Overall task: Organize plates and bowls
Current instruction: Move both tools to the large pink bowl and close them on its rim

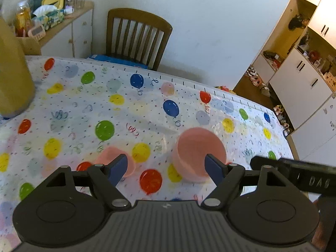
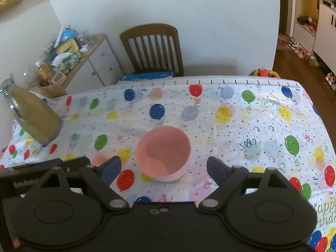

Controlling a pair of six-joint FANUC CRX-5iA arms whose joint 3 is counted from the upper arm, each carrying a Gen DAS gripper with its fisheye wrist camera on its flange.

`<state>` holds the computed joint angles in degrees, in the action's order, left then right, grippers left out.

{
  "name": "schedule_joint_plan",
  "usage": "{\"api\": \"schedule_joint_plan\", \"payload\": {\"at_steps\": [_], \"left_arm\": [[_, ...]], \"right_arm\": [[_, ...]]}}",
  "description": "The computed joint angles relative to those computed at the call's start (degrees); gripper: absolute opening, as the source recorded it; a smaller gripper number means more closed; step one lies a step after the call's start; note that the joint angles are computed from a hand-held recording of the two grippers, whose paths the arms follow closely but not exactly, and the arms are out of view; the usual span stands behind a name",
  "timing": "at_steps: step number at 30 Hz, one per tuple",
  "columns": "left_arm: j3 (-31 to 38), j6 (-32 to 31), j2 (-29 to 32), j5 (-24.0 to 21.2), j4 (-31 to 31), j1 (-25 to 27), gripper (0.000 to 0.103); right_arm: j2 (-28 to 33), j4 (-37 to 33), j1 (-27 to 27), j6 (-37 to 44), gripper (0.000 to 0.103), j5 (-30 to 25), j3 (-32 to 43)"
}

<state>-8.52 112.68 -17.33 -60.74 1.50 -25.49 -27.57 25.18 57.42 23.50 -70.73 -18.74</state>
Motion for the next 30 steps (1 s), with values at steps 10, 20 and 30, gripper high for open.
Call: {"api": "schedule_joint_plan", "payload": {"at_steps": [10, 20, 30], "left_arm": [[3.12, -0.96, 10.36, 2.18, 1.74, 0.22, 0.080], [4.74, 0.66, 16.30, 2.78, -0.73, -1.07, 0.080], [1.89, -1.45, 17.04, 6.28, 4.28, 0.64, 0.040]], "right_arm": [[4.53, -5.88, -10.39, 5.64, 0.083, 4.42, -1.08], [8.83, -9.39, -14.21, 7.12, 0.068, 7.69, -1.78], [11.30, -9.78, -14.12, 7.86, 0.030, 8.46, -0.82]]}}
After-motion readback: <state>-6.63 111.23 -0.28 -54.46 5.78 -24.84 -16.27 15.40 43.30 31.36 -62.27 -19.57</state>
